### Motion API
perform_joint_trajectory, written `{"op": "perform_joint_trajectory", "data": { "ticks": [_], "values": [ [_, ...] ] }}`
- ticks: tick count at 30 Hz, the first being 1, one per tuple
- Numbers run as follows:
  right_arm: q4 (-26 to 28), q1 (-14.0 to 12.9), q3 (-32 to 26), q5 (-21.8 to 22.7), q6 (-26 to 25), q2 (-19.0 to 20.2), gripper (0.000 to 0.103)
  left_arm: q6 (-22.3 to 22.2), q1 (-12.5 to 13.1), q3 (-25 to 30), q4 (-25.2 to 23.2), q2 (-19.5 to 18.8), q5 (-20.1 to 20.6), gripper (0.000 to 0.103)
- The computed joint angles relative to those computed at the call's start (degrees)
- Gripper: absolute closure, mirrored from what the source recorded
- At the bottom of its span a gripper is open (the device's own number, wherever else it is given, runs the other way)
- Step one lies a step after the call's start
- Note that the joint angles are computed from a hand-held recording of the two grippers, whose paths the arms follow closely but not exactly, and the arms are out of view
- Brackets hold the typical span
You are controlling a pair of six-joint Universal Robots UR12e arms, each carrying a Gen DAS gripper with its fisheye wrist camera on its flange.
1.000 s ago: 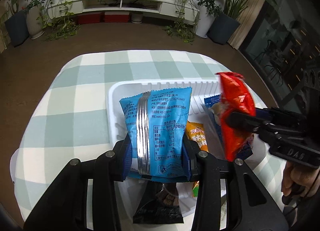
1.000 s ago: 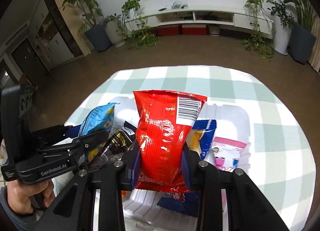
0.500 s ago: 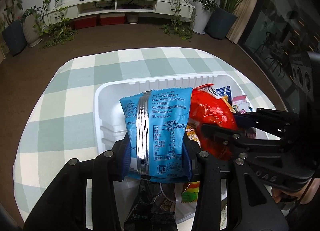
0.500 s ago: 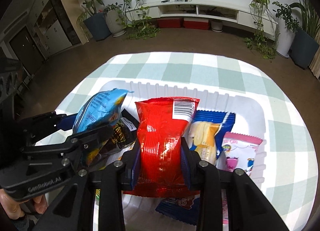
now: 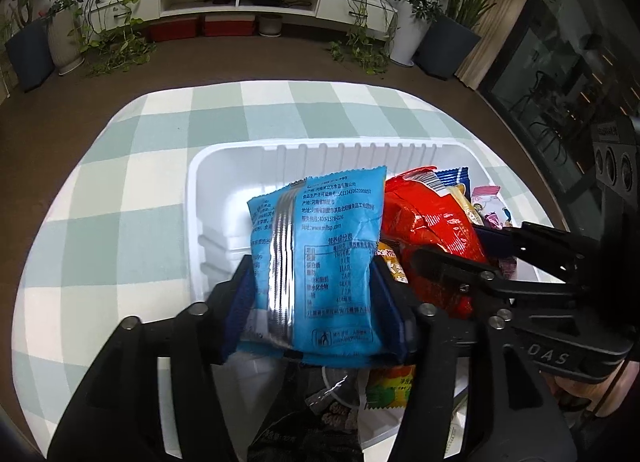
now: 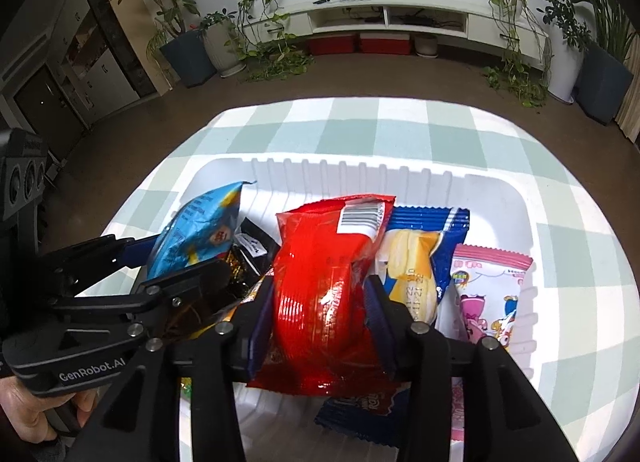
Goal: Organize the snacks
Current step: 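Carry the red chip bag and blue biscuit pack into the white tray and open both grippers, then grasp the pink translucent tube with the right gripper while the left grasps the white-red wrapper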
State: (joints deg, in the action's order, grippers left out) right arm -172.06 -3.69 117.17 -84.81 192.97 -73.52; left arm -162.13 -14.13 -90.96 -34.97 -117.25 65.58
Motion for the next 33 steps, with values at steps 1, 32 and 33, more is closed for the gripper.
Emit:
{"op": "perform_joint_trajectory", "data": {
  "ticks": [1,32,33],
  "values": [
    [-0.46,-0.11,0.24,0.23,0.17,-0.18,0.048,-0.21,0.02,-0.17,0.13,0.21,0.11,0.043],
    [-25.74,4.22,28.57,-4.37,21.15,-18.61,0.005,12.64,2.18,-21.36,1.39,18.25,-5.64,0.000],
    [-24.70,6.07,28.73,-6.93,21.22,-18.41,0.005,12.98,2.10,-21.86,0.80,18.83,-4.52,0.000]
  ]
}}
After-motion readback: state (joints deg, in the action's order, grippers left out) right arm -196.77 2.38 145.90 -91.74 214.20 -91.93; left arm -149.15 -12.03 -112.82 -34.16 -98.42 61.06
